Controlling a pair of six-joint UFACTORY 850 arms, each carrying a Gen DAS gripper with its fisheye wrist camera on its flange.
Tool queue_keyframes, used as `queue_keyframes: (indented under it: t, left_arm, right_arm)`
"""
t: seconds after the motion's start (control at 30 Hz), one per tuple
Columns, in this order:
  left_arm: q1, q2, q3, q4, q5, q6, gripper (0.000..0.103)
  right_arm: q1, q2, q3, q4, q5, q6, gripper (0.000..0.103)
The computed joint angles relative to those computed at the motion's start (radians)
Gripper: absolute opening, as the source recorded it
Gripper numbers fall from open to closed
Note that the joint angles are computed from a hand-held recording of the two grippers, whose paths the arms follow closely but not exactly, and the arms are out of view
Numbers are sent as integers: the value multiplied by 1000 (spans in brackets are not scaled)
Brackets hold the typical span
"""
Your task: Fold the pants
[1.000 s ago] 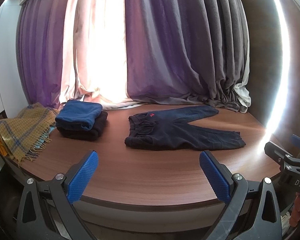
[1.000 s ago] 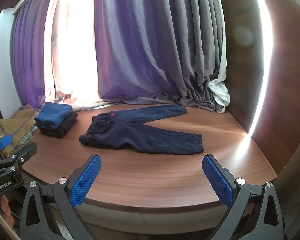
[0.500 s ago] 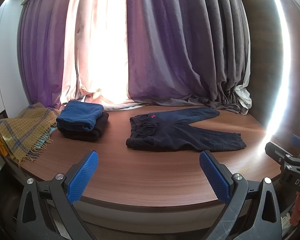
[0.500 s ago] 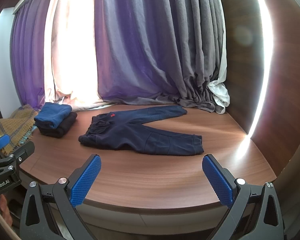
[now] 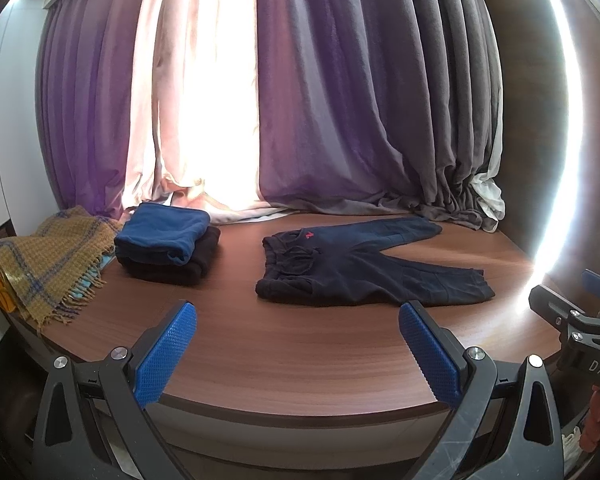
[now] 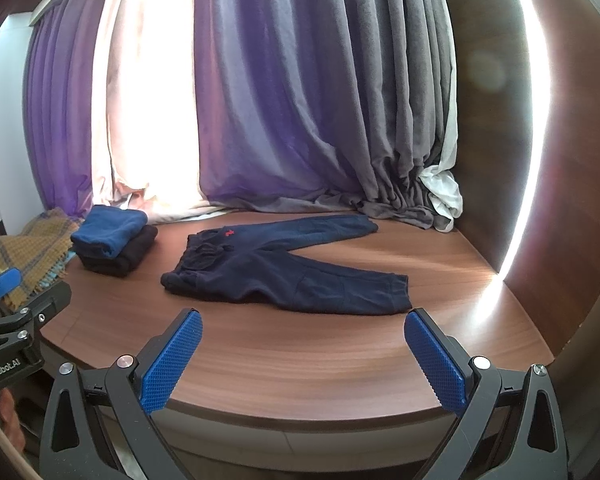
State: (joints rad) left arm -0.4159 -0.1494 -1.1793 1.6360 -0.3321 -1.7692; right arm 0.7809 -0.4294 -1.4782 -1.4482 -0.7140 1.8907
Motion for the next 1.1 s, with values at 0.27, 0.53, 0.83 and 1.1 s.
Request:
queue_keyframes:
  t: [0.27,0.53,0.83,1.1]
  left_arm:
    - [14,-8,-5,10,15,-8,103]
    - [48,-51,-37,4,54,9,103]
    - [95,-162,-135,-42,84,108,103]
    - [152,-300,-283,-226,189,376,101]
  right_arm:
    - [2,-16,-20,12,0,-16,102]
    - [-6,-64,-81,55,6,-60,102]
    - [-45,-171,-218,178,1,-163,102]
    - [-85,-316,-425,303,-18,-314,102]
